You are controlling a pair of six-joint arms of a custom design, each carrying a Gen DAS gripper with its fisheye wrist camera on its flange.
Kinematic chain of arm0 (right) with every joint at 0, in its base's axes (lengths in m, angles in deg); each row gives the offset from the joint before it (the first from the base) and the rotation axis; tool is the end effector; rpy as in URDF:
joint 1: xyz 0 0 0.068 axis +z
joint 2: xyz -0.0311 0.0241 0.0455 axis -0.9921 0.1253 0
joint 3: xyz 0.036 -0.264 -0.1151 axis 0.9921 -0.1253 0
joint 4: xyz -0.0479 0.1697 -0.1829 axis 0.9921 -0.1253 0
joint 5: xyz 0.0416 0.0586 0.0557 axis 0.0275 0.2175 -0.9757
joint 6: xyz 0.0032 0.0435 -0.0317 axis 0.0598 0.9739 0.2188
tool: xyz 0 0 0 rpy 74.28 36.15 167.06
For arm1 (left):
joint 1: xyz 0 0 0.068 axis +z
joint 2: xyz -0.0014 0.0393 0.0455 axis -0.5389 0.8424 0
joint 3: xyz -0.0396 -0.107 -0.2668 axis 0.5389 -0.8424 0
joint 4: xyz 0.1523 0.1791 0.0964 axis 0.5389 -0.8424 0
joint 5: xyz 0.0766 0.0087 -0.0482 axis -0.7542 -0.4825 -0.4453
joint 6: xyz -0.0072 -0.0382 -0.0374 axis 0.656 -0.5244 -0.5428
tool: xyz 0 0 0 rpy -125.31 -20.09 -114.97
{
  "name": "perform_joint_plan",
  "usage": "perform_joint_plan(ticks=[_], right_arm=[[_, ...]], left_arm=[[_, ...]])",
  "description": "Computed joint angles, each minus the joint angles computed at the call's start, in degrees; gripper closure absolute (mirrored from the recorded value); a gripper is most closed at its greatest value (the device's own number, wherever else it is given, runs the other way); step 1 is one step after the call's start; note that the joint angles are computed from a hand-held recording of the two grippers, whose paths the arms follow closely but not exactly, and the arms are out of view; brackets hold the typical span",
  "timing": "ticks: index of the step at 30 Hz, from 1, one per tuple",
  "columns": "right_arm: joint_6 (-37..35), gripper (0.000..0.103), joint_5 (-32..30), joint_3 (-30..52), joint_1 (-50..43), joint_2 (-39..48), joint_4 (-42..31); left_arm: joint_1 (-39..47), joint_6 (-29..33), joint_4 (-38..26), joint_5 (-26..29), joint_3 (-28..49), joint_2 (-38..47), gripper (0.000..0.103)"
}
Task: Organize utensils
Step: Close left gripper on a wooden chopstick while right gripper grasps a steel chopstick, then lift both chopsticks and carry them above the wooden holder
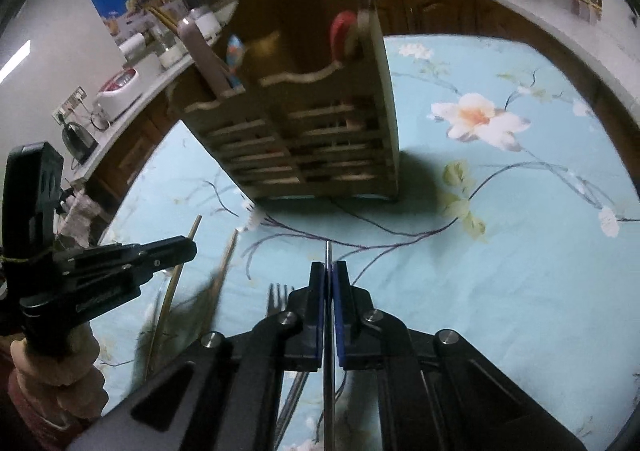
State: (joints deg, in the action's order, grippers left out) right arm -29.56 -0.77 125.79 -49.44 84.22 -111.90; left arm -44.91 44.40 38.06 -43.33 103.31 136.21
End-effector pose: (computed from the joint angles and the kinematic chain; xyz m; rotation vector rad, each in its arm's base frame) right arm 0.1497 0.1018 0.2363 -0.2438 2.6343 0.4568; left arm 0.1935 -0.0482 0.2350 0.0728 2.6120 -0.3630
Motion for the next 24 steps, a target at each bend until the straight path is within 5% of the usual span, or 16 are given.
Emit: perform_joint_plan(ticks=[13,24], right_arm=[[4.1,0.099,6.7,6.4,5.5,-6.5,-3.8],[3.6,0.099,11.7,12.6,8.7,-7.2,-6.1]], left_arm=[[7.1,3.0,-16.9,5.4,9.3,-16.4,0.099],[17.5,7.7,-25.1,13.3,16.4,-21.3,0.099]])
